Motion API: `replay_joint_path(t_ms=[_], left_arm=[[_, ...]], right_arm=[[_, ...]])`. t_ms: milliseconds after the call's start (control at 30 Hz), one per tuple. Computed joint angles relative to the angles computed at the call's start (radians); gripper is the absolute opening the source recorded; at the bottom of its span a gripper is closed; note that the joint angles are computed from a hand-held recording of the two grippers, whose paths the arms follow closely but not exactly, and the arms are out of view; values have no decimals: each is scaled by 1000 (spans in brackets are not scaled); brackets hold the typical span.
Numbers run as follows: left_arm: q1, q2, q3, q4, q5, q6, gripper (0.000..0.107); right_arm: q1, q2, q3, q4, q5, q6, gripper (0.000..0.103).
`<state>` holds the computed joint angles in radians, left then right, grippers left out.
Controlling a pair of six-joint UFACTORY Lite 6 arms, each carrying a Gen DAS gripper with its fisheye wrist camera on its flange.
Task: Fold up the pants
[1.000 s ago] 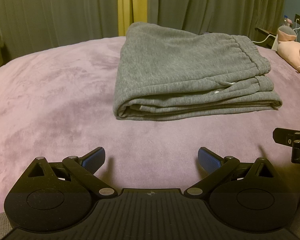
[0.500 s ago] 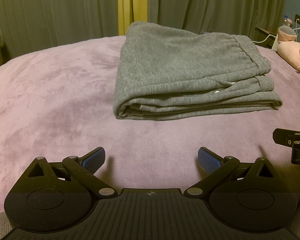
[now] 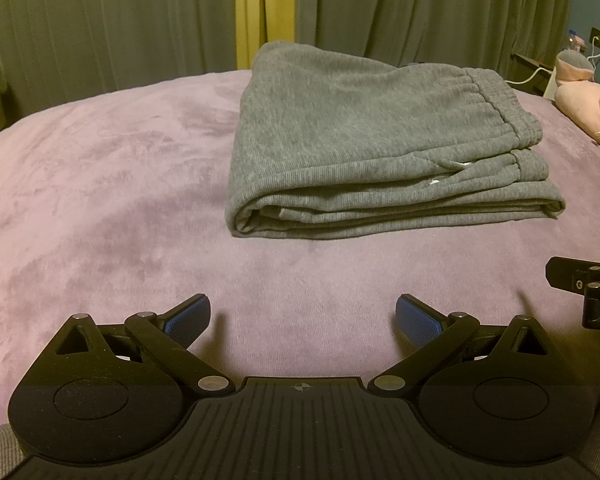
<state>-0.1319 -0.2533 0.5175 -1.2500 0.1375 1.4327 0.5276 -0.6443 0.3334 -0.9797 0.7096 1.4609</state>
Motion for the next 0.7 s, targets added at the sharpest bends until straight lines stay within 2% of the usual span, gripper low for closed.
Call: replay_joint_path(t_ms=[700], left_arm=[[-10,4,-4,-22,-10,14,102]], right_arm=[[4,-2,-6,0,1,2,99]])
